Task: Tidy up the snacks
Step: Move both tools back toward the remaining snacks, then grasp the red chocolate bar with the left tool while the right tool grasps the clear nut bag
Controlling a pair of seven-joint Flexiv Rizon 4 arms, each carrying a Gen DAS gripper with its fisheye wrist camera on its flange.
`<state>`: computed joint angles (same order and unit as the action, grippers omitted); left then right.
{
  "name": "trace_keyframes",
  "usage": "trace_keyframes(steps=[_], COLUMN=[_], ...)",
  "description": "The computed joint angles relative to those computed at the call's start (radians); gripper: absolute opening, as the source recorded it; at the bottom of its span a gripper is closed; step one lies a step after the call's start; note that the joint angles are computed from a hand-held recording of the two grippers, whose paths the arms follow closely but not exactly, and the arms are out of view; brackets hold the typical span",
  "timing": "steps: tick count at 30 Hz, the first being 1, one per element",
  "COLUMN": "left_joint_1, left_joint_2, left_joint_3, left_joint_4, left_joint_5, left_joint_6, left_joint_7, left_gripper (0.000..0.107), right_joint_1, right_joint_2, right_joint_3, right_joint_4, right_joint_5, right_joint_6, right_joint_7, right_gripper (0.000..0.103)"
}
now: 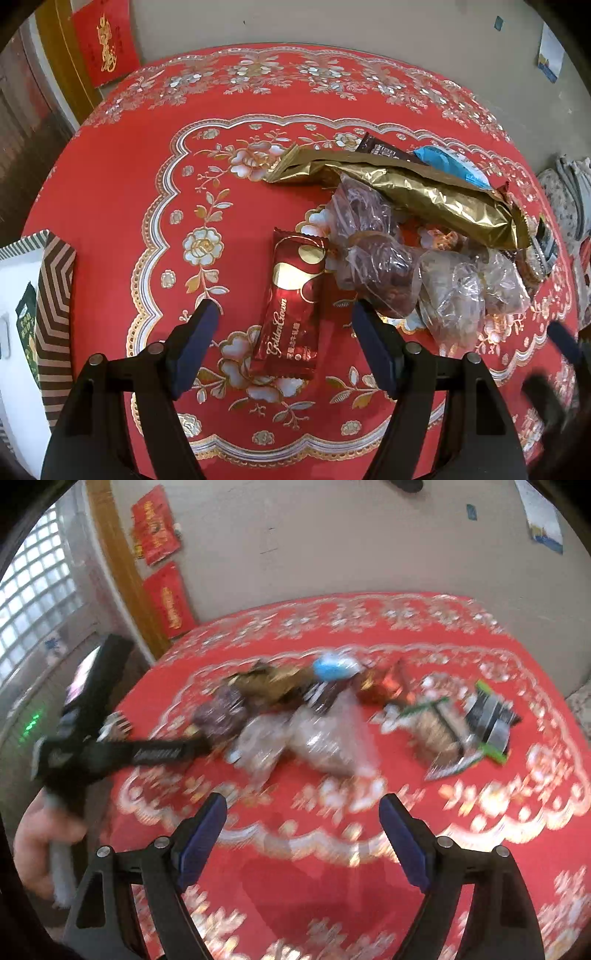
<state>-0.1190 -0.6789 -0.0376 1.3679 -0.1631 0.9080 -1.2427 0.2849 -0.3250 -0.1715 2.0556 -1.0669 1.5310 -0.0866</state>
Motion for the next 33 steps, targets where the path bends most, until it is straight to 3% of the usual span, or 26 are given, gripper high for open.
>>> trace_keyframes(steps=[3,5,7,10,12,16,19,21,22,24,26,30,33], left_joint_1=[-0.009,-0.01,-0.01,-0.014,-0.019,-0.021,-0.014,-0.016,-0.011,-0.007,0.008,0.033,0.042], left_joint_2=[-0.004,-0.005,-0.003,-0.006,-0.009,-0.013,-0.01,-0.007,-0.002,0.004,0.007,0.017,0.042], left_joint_3=[0.01,0.01,0.011,0.013,0.02,0.023,0.014,0.017,0.008,0.005,-0.008,-0.031,-0.034], left_joint_4=[-0.009,-0.01,-0.008,-0.014,-0.019,-0.024,-0.013,-0.002,0.008,0.014,0.012,0.036,0.078], left_joint_5=[0.016,0.021,0.026,0.031,0.039,0.051,0.041,0.046,0.044,0.036,0.013,-0.038,-0.056], left_joint_6=[-0.003,-0.002,0.0,-0.003,-0.002,0.004,0.021,0.044,0.056,0.057,0.038,0.035,0.044], left_joint_7=[-0.01,-0.01,-0.007,-0.011,-0.023,-0.029,-0.029,-0.03,-0.012,-0.005,0.011,0.043,0.065], left_gripper=[0.075,0.075,0.075,0.075,0.075,0.078,0.077,0.065,0.06,0.023,0.023,0.023,0.023], right_joint_1=[-0.042,-0.114,-0.15,-0.151,-0.113,-0.098,-0.054,-0.029,-0.003,0.054,0.09,0.106,0.168], right_joint_2=[-0.056,-0.104,-0.147,-0.193,-0.211,-0.229,-0.212,-0.195,-0.181,-0.16,-0.143,-0.113,-0.082], right_joint_3=[0.04,0.169,0.249,0.299,0.272,0.25,0.193,0.171,0.14,0.072,0.03,0.02,-0.054], right_joint_4=[-0.058,-0.129,-0.197,-0.272,-0.302,-0.305,-0.268,-0.245,-0.221,-0.179,-0.148,-0.093,-0.032], right_joint_5=[0.095,0.233,0.332,0.414,0.42,0.495,0.504,0.521,0.513,0.486,0.463,0.471,0.442], right_joint_6=[0.034,-0.042,-0.121,-0.219,-0.27,-0.215,-0.168,-0.148,-0.131,-0.098,-0.074,-0.028,0.031], right_joint_7=[-0.099,-0.285,-0.413,-0.539,-0.572,-0.609,-0.609,-0.618,-0.609,-0.582,-0.562,-0.546,-0.502], right_gripper=[0.09,0.091,0.091,0.092,0.093,0.091,0.076,0.058,0.055,0.049,0.047,0.046,0.045])
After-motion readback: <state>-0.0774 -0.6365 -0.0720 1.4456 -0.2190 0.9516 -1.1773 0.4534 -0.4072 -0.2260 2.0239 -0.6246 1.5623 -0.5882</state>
